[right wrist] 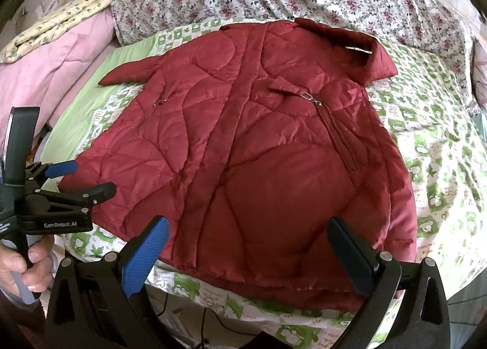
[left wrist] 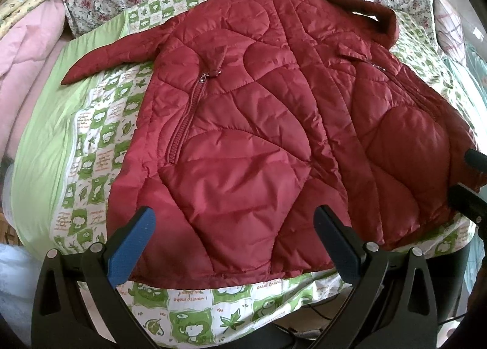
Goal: Fold large clothes
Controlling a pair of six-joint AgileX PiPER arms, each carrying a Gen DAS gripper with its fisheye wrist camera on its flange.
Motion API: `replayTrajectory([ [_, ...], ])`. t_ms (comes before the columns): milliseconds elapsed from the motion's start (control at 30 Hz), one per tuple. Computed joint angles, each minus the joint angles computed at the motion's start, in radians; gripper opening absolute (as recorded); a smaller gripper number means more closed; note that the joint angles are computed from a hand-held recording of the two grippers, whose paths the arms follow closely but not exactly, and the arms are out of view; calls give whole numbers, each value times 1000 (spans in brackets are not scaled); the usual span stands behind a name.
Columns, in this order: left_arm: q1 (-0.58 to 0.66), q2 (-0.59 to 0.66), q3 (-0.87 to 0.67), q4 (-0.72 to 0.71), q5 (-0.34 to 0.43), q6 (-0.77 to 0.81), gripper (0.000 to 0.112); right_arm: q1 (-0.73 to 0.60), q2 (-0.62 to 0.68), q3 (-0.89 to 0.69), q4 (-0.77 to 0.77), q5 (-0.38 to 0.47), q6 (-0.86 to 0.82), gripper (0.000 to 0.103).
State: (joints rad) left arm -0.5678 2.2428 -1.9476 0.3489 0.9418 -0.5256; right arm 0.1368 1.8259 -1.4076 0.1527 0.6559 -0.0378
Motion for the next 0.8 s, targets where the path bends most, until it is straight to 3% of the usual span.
replayTrajectory([
  [233,3,11,-20,-6,10,13,103,7,14,-38,-38,35,9,103],
  [367,3,16,-19,0,-5,13,103,0,4,-5,28,-41,-50,103],
  [533,17,26,-27,-35,-19,42,103,-15,19,-21,99,-44,-102,103],
  [800,39,57,-80,-91,-4,77,103,-29,64,-102,68,9,-96,103],
])
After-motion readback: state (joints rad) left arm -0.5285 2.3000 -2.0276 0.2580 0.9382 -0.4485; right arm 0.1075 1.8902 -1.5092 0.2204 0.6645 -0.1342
